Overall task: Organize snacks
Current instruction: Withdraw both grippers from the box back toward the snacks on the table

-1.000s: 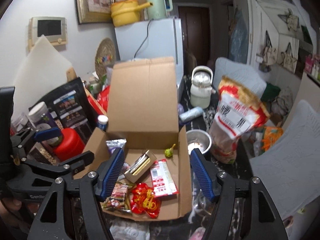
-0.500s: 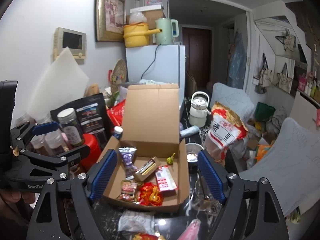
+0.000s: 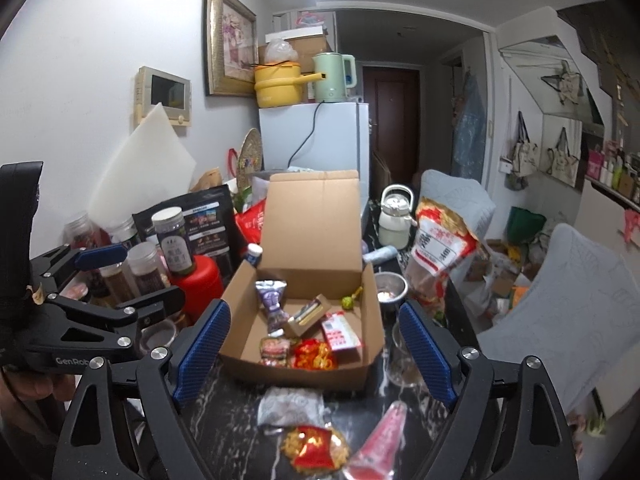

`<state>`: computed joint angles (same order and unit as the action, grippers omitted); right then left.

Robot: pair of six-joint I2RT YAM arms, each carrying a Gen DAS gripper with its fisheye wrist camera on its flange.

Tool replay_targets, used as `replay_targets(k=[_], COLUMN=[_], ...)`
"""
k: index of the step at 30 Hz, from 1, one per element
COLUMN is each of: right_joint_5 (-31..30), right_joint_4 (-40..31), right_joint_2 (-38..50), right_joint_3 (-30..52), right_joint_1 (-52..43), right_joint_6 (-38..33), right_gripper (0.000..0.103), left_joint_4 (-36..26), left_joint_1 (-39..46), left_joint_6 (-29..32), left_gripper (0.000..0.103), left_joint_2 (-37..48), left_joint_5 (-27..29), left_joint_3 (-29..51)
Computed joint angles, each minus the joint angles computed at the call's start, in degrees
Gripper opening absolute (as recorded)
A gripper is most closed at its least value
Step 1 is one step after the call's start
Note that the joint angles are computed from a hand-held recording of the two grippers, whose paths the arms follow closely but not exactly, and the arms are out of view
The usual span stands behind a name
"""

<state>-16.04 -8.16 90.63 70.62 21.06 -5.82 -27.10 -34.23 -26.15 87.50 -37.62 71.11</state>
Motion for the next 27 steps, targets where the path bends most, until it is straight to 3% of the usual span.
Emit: replay_targets(k=[13,27], right_joint_5=[0.21,0.49], right_joint_4=[5.89,11.08], right_joint_2=[-8.42,-10.36], right_joint_3=[-16.99,-29.1], right_joint_1=[-1.92,-3.9], right_joint_6=[1.04,3.03], right_gripper=[0.087,0.087], left_joint_4=[0.76,7.09], left_joint_1=[-7.33,-10.83], left_joint_6=[-6.78,-10.47], left_gripper=[0.103,0.103], left_joint_2=[-1.93,1.09], left_joint_5=[-1.83,1.87], left_joint_3=[-8.57,-15.73])
